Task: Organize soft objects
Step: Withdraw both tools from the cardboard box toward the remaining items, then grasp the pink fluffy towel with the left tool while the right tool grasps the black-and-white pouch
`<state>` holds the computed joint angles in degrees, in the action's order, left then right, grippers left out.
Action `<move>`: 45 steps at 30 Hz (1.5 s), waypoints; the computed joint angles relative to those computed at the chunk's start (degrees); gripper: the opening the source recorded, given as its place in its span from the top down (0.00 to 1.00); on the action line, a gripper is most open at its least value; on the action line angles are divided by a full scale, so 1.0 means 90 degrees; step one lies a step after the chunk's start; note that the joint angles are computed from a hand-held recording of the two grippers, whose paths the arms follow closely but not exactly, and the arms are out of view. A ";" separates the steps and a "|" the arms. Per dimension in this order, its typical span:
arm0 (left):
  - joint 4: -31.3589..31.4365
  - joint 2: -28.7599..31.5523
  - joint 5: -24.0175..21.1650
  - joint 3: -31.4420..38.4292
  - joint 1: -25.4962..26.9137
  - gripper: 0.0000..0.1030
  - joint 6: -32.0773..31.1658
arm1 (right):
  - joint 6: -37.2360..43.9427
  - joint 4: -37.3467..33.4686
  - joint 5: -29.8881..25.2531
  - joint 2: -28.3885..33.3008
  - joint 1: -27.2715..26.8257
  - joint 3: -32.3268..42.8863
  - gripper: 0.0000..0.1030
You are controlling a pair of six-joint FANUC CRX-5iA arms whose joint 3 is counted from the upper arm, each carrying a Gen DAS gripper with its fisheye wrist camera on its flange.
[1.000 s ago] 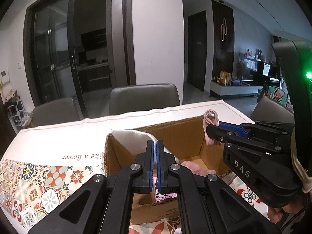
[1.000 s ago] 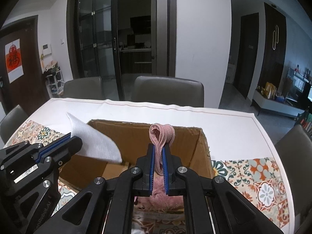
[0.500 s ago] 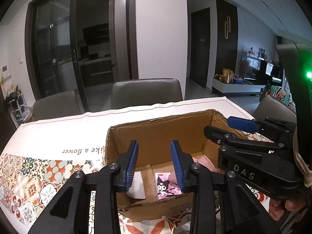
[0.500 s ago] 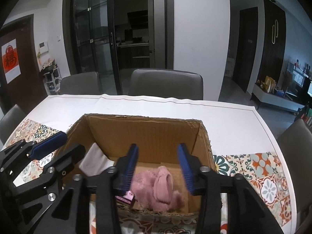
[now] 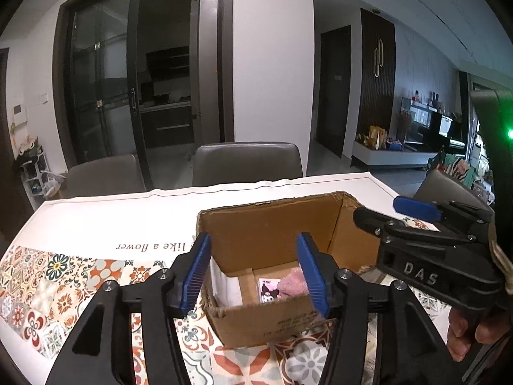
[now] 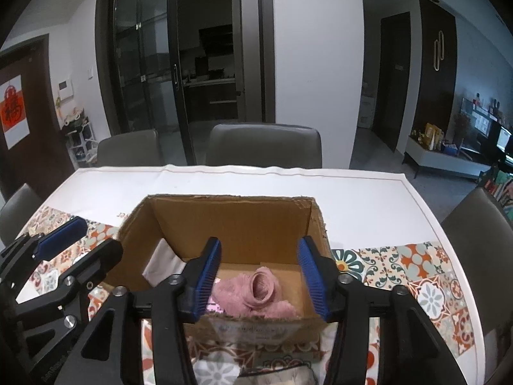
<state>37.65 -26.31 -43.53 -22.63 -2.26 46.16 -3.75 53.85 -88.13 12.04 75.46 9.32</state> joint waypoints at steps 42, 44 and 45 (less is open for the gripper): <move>0.0020 -0.2024 -0.3958 -0.0801 0.2867 0.34 -0.0996 | -0.0997 -0.0721 -0.1844 0.0406 0.1783 0.0746 0.20; -0.0104 -0.2057 -0.4069 -0.0844 0.2890 0.34 -0.1026 | -0.1145 -0.0893 -0.1797 0.0374 0.1823 0.0707 0.20; -0.0166 -0.2055 -0.4099 -0.0846 0.2891 0.34 -0.1023 | -0.1231 -0.1008 -0.1766 0.0349 0.1846 0.0684 0.20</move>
<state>36.16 -44.81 -80.42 -30.25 23.75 36.95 -14.82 44.78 -104.03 15.19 92.07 15.48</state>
